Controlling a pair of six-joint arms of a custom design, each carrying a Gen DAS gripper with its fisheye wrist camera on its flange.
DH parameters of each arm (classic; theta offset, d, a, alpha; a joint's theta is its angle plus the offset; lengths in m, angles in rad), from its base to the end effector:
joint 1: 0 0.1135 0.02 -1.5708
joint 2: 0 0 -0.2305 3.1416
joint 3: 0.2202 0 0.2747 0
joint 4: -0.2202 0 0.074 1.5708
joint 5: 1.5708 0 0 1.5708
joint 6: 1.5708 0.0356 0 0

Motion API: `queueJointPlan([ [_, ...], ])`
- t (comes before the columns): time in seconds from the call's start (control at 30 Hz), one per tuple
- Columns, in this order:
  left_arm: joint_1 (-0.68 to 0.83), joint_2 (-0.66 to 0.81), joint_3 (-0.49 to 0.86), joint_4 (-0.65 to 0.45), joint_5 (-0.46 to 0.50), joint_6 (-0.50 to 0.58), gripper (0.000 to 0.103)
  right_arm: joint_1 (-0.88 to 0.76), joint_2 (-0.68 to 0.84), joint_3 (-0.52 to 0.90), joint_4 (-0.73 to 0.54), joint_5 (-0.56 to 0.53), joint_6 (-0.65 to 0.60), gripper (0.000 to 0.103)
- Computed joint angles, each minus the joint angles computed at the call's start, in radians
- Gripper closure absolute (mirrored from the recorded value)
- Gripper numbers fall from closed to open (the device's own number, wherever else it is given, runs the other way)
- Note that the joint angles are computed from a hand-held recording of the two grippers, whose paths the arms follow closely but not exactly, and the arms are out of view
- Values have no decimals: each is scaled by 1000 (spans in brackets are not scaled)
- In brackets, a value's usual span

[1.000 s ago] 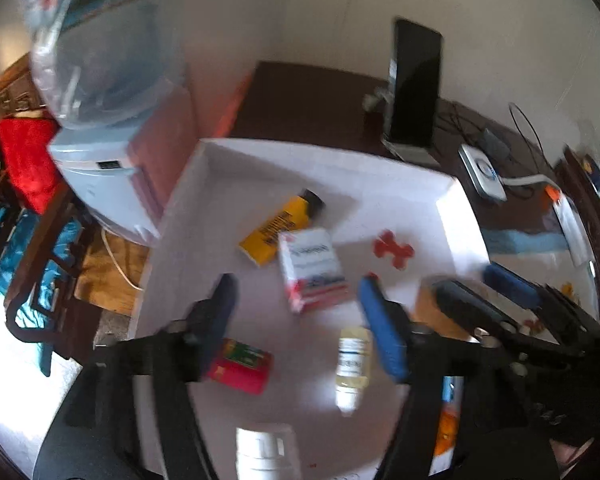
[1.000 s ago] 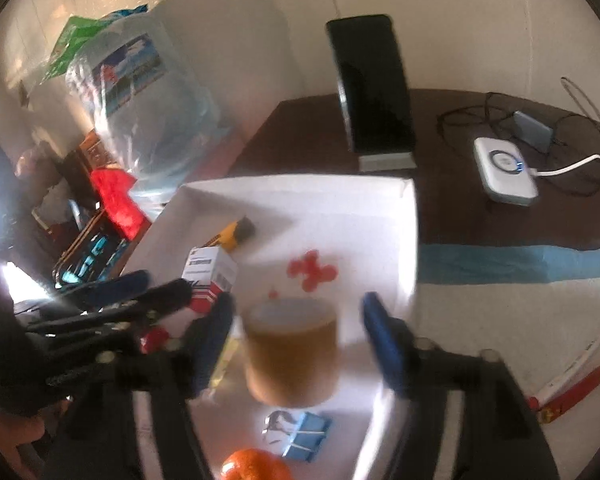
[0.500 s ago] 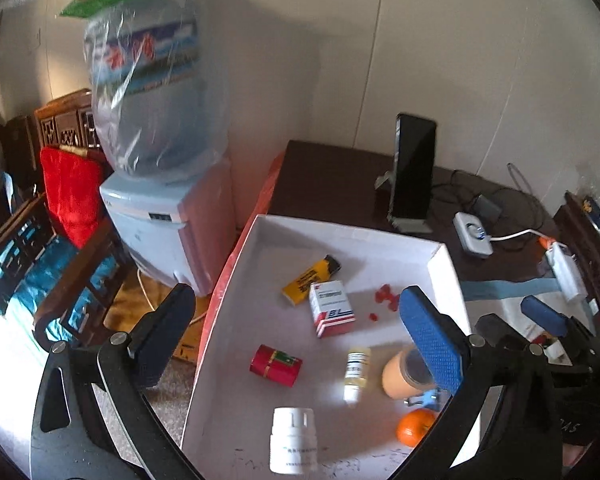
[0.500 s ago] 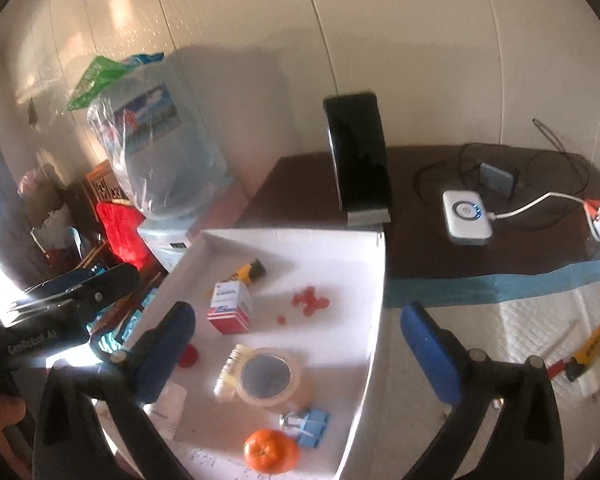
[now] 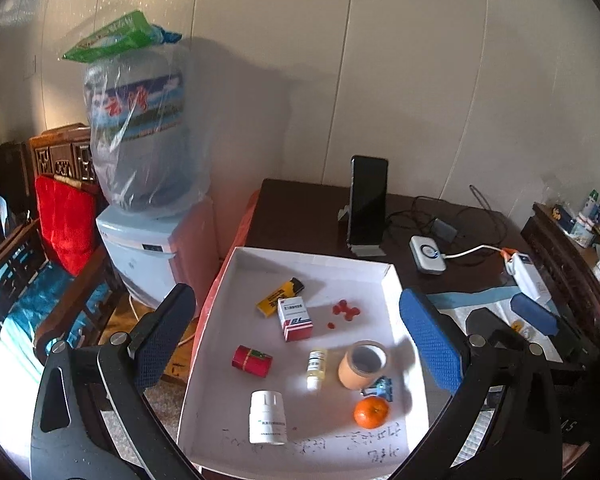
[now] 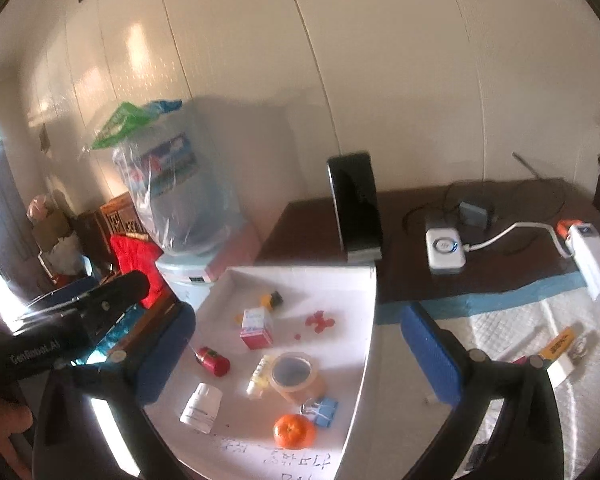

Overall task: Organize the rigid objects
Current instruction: 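Grasp the black charger with the left gripper while the right grasps the white plug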

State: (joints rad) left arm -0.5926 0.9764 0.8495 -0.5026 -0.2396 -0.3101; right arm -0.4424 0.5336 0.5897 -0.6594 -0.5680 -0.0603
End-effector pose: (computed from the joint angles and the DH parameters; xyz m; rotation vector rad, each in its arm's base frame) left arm 0.2139 -0.1338 0.2661 0.1752 2.1834 -0.2484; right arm 0.1632 -0.0561 0.2467 0.0810 2.0829 0.3133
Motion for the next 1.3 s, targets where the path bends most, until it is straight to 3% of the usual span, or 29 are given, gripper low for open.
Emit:
queueJointPlan([
  [0.13, -46, -66, -14, -15, -40, 6, 0, -60, -71, 7, -42, -43, -20, 0],
  [0.33, -91, -137, -42, -12, 36, 4, 0, -242, -136, 10, -94, -170, -72, 0],
  [0.47, -157, -133, -51, -8, 66, -5, 0, -437, -107, 16, -126, -278, -148, 0],
  [0.6, -258, -72, -42, 16, 73, -25, 0, -701, 35, 39, -99, -380, -281, 0],
  [0.77, -426, 167, 45, 8, 40, -55, 0, -919, 330, 138, -55, -396, -338, 0],
  [0.9, -495, 386, 127, 29, 119, -100, 1, -1037, 497, 225, -69, -410, -425, 0],
  [1.0, -539, 546, 212, 42, 116, -138, 10, -1094, 587, 274, -75, -411, -501, 0],
  [1.13, -577, 758, 352, 54, 116, -169, 24, -1122, 736, 350, -61, -353, -580, 0],
  [1.3, -604, 934, 487, 53, 87, -192, 24, -1087, 905, 428, -116, -265, -767, 0],
])
